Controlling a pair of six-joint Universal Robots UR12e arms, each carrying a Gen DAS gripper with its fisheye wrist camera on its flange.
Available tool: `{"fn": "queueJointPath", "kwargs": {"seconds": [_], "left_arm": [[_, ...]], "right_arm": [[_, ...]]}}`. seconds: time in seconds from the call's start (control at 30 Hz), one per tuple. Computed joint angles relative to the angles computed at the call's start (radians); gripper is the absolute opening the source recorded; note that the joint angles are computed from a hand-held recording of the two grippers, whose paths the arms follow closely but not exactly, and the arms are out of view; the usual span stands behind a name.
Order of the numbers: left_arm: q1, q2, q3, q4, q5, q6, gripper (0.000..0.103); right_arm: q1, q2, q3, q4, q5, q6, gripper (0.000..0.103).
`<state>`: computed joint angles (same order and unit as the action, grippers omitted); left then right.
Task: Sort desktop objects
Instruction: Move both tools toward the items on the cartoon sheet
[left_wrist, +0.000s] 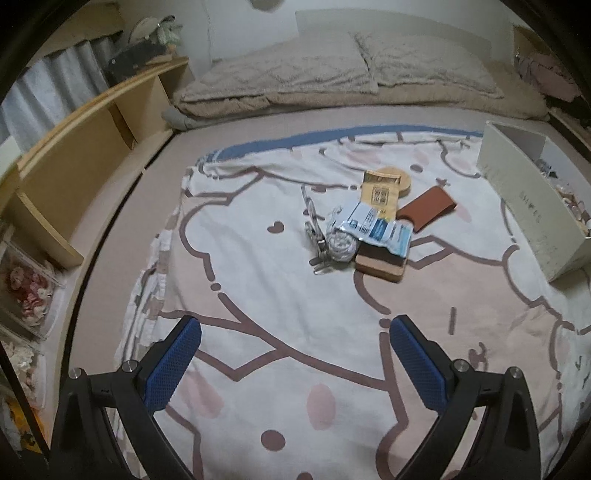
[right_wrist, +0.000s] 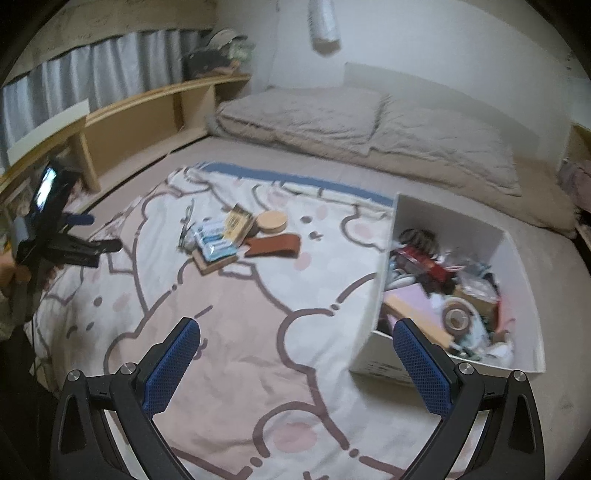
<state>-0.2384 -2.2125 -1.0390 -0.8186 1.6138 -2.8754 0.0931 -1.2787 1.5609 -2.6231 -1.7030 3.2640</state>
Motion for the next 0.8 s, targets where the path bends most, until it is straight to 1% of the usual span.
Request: {"fn": "queueJointPath", "kwargs": {"seconds": [0.23,0.33,0.4,0.5,0.57,0.67,0.8], "left_arm": [[-0.006,-0.075,0.104,-0.092,0.033,0.017,0.103],[-0.010,-0.105,0.143,-0.111,0.036,0.021,0.103],[-0.012,-0.122,0.161,-0.107,0.039,0.031,0.103],[-0.015,-0.138,0.167,-0.070,0.040,0.044,0.103],[-0.013,-0.149,0.173,-0.059,0.032,0.044,0.103],[-0.011,-0.171,0.198,-0.073,0.018,0.029,0.103],[-0.011,-0.200,0.224,-0.078,0.034,-0.001,0.103]], "right_arm": [[0.000,0.055,-0.049,0.056,0.049,-0.059,0.103],[-0.001,0.086,-0.080,0.077,0.068,-0.078,0.103],[0.001,0.110,-0.106,0.095,0.071,-0.083,0.103],[-0.001,0.146,-0.145,0.123,0.100,-0.093,0.103],[0.000,0.169,-0.169,0.132,0.105,-0.102,0.103],[0.003,0.201,-0.203,0.146,0.105,-0.115,0.103],[0.004,0.238,-0.242,0.164,0.096,-0.130,0.103]]}}
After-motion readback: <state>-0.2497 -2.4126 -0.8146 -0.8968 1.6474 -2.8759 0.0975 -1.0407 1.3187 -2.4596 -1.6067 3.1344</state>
